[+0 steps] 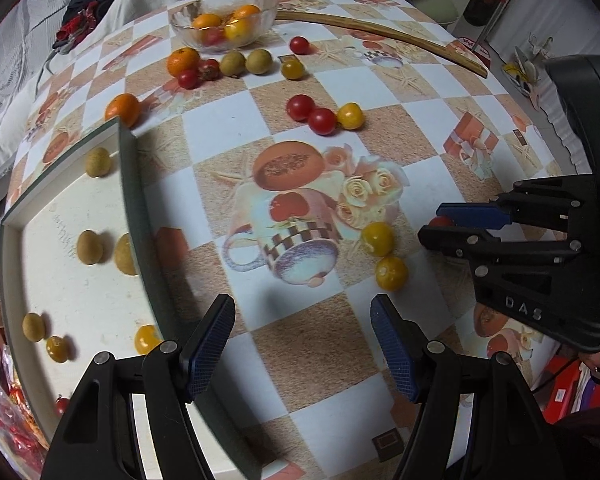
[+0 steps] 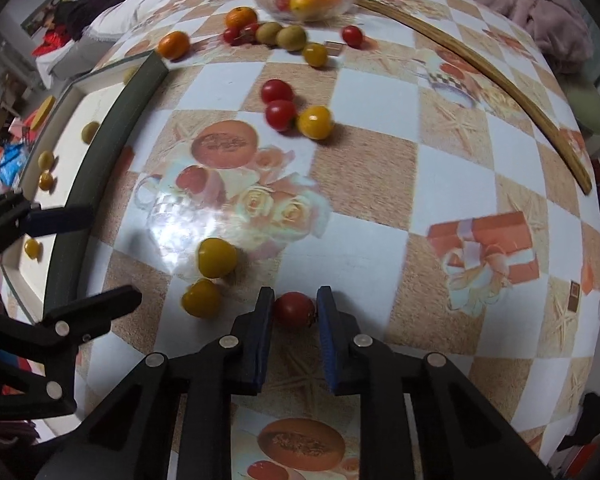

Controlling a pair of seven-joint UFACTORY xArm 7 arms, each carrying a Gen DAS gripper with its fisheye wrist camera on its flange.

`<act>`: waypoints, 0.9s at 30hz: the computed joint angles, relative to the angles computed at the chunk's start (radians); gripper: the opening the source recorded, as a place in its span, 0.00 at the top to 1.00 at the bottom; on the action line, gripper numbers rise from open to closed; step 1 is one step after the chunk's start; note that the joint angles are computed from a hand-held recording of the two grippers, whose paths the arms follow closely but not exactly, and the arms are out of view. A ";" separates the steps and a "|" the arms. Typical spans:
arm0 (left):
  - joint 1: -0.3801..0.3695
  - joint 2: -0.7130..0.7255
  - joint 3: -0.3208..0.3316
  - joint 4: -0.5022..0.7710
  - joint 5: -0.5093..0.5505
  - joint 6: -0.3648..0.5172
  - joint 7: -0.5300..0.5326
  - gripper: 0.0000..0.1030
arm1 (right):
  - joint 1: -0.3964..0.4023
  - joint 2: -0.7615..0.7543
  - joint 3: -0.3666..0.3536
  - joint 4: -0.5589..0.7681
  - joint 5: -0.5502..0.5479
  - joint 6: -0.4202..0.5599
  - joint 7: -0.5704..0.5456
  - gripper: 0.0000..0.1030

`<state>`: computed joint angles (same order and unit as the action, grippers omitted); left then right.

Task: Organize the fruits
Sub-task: 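Grasp a red cherry tomato with the right tool while the left tool grasps a yellow tomato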

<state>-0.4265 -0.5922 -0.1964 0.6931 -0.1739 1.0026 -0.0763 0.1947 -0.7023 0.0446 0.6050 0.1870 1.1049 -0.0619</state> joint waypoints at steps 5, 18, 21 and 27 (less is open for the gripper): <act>-0.029 0.033 -0.006 0.005 -0.030 -0.030 0.018 0.30 | -0.038 -0.009 -0.030 -0.001 -0.003 0.022 0.018 0.77; -0.051 0.142 -0.063 0.039 0.013 -0.096 -0.066 0.41 | -0.110 -0.036 -0.079 0.008 0.014 0.081 0.030 0.77; -0.052 0.160 -0.073 0.058 0.054 -0.096 -0.093 0.62 | -0.116 -0.031 -0.082 0.017 0.020 0.087 0.030 0.77; -0.069 0.178 -0.014 0.085 -0.046 -0.056 -0.078 0.79 | -0.132 -0.028 -0.101 0.048 0.036 0.122 0.031 0.77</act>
